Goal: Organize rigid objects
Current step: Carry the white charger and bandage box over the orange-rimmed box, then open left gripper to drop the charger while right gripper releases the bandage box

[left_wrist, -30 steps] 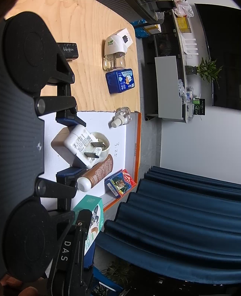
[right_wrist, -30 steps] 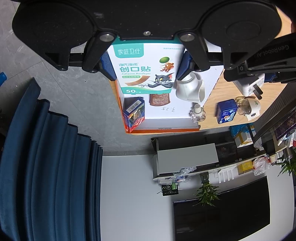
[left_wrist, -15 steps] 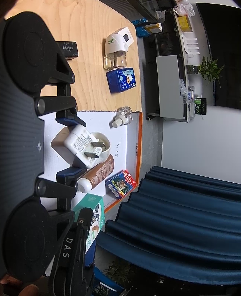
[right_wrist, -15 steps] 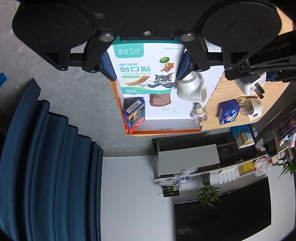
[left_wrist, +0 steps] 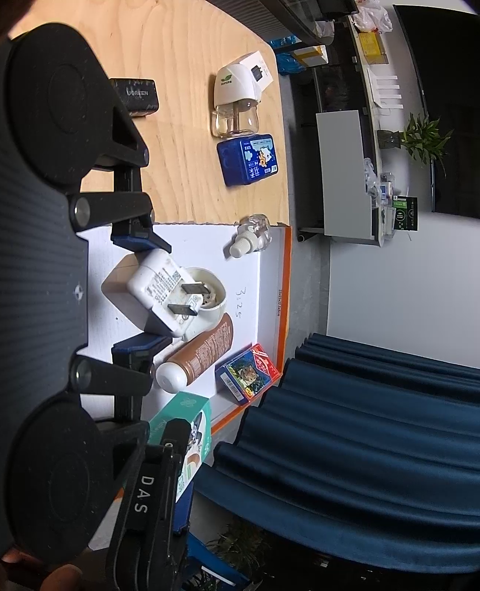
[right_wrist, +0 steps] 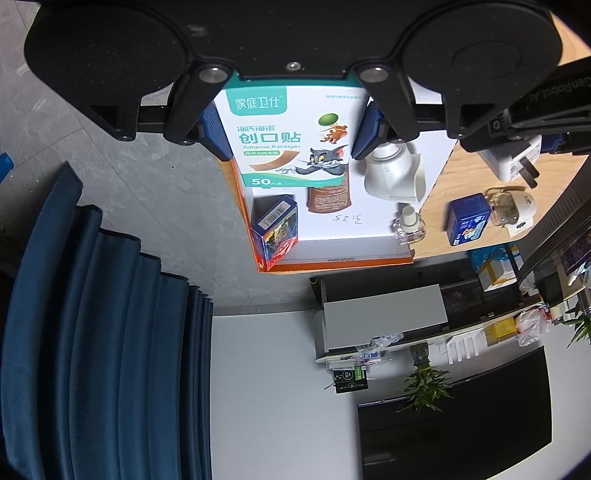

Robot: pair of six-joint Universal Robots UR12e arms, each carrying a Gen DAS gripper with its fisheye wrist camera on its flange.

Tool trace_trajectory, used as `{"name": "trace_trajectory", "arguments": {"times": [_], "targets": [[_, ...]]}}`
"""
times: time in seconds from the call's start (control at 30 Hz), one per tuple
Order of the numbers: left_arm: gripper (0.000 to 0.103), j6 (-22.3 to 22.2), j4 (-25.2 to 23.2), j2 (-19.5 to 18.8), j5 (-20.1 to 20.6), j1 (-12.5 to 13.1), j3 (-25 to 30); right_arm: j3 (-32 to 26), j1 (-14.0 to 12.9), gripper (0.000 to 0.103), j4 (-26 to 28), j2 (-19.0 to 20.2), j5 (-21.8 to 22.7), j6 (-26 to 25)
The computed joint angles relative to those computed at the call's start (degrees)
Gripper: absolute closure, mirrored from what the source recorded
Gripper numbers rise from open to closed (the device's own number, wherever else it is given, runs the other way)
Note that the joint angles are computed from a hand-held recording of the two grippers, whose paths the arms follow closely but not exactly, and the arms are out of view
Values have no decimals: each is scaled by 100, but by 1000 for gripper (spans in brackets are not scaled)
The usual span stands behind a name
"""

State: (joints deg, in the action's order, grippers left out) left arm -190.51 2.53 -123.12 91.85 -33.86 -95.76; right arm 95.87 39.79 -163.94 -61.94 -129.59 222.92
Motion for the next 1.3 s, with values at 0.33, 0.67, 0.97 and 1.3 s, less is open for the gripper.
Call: {"name": "trace_trajectory", "arguments": {"times": [0.33,0.67,0.97,1.3], "targets": [[58,53,-159,-50,-74,-1,80,108,27,16,-211,-39,-219,125],[34,187,-153,-10,-393,51,39,78,95,15,-170,-80,-424,134],[25,-28,-25,245,-40,184,-278,-66,230,15,-359,-34,-400,-298],[24,-329,125,550,632,432,-773,-363,363,15,-517,126,-144,-804]]}}
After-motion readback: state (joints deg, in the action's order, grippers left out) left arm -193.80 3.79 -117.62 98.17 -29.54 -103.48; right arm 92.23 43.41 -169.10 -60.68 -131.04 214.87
